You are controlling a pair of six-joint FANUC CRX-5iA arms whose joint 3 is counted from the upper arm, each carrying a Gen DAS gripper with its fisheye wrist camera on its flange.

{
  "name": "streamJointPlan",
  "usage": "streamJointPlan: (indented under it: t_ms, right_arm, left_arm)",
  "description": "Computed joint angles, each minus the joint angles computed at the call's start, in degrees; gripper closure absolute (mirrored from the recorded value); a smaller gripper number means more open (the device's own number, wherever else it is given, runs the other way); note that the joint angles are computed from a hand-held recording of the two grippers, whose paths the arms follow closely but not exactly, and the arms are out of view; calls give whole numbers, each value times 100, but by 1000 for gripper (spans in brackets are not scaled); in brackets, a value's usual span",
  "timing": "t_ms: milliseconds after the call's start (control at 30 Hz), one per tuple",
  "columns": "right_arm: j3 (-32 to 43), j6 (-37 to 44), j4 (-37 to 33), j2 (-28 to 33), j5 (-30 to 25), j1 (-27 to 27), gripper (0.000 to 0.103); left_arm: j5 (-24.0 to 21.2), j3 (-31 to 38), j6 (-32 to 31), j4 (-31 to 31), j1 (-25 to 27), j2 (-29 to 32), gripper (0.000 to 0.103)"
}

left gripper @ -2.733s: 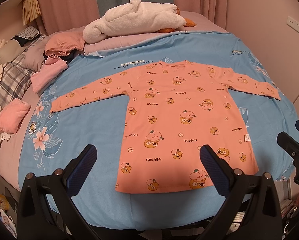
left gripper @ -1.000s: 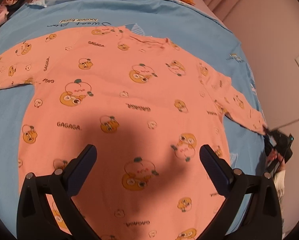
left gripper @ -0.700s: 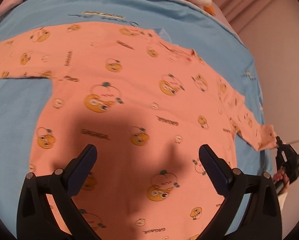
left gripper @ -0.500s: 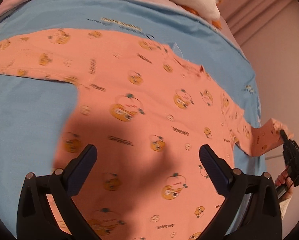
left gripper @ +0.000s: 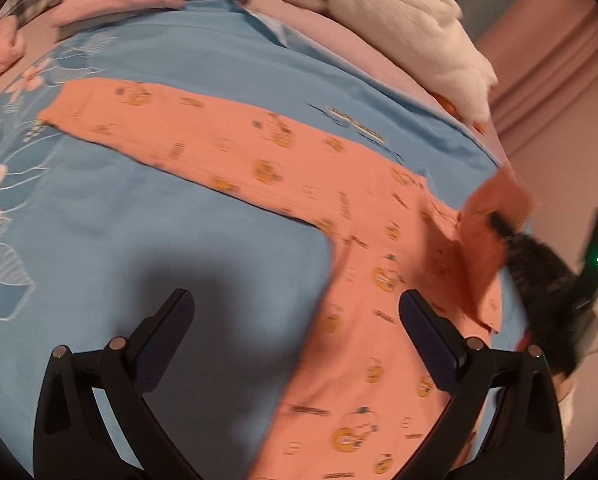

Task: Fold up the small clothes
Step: 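Grasp the sleeve cuff with the right gripper and lift it, then lay the sleeve across the shirt body and open the right gripper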

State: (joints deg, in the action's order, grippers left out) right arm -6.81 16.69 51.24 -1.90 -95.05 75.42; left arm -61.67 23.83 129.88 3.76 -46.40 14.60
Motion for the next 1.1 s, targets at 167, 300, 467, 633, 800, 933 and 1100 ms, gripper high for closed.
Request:
streamJointPlan:
  t_ms: [167, 300, 467, 633, 800, 933, 1100]
  right_arm:
    - [418, 685, -249, 811, 203, -206, 95]
    - [624, 1249, -560, 1069, 676, -260, 81]
    - [357, 1052, -616, 636, 1129, 7, 56]
    - [-850, -1166, -568, -988, 2121, 318, 56]
    - [-1810, -3054, -486, -2072, 1574, 806, 56]
    - [-2363, -4071, -471, -2610, 1287, 1052, 56]
    - [-2648, -4754, -384, -2716, 1278, 1148, 61]
  left_arm:
    - [-20, -209, 59, -3, 133, -113, 1]
    - [23, -332, 53, 93, 202, -147, 1]
    - [78, -254, 51, 94, 191, -82, 1]
    - [85, 135, -169, 32, 16, 199, 1]
    - [22, 959, -686, 116, -232, 829, 2]
    - [112, 1728, -1191, 400, -391, 1467, 16]
    - [-508, 3348, -1563, 793, -513, 2741, 62]
